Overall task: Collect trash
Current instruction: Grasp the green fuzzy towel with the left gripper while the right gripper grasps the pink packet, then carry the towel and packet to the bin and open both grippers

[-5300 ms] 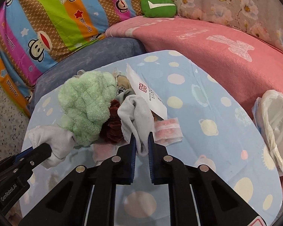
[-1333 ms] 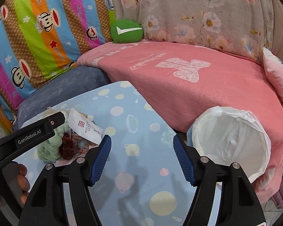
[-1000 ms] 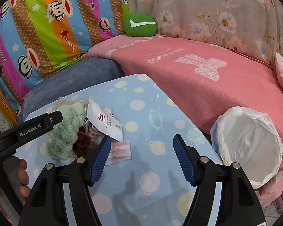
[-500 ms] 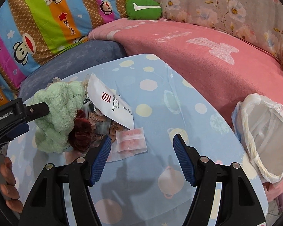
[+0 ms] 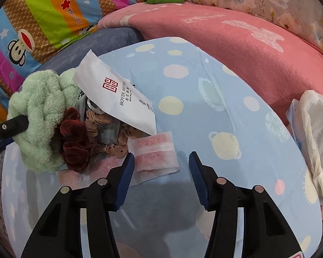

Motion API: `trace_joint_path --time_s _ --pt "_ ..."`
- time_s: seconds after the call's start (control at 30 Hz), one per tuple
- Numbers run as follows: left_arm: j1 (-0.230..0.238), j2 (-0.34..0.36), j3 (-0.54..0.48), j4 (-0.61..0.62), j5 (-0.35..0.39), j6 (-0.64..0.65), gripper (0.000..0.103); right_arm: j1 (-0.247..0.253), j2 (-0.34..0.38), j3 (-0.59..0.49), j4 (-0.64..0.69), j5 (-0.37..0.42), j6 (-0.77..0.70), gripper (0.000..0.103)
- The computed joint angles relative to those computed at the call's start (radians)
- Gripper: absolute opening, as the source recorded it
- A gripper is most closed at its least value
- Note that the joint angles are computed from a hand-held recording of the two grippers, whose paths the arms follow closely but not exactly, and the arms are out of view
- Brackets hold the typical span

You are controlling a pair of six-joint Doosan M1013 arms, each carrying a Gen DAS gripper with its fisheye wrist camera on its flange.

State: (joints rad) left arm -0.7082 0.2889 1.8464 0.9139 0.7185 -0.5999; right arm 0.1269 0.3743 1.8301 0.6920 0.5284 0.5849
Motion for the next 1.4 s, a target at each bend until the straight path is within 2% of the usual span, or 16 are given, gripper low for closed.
trace_joint_path --time_s 0.13,0.2,0.3,0.57,0.83,1.13,1.4 --pt "-0.016 -0.014 -0.004 0.033 0.038 -0.003 0.011 -0.008 0.017 -0.008 0.03 0.052 -0.022 0.03" --pt "-0.023 -0.022 -0.006 0.046 0.057 0.0 0.011 -0.008 0.013 -0.004 0.042 0.06 -0.038 0.015" --pt "-0.031 -0.035 -0.014 0.056 0.093 0.014 0.01 -0.007 -0.004 0.007 0.06 0.055 -0.066 0.008" --pt "-0.059 -0.054 -0.067 0.086 0.21 0.077 0.009 -0.041 -0.077 0.02 0.215 0.108 -0.207 0.007" --pt "-0.091 -0.033 -0.174 0.133 0.276 0.162 0.009 -0.093 -0.152 0.016 0.331 0.148 -0.307 0.007" --pt "-0.103 0.05 -0.329 0.138 0.193 0.282 0.009 -0.193 -0.184 -0.015 0.403 0.158 -0.351 0.007" --pt "-0.113 0.177 -0.508 0.063 0.121 0.453 0.009 -0.293 -0.153 -0.067 0.403 0.134 -0.328 0.007"
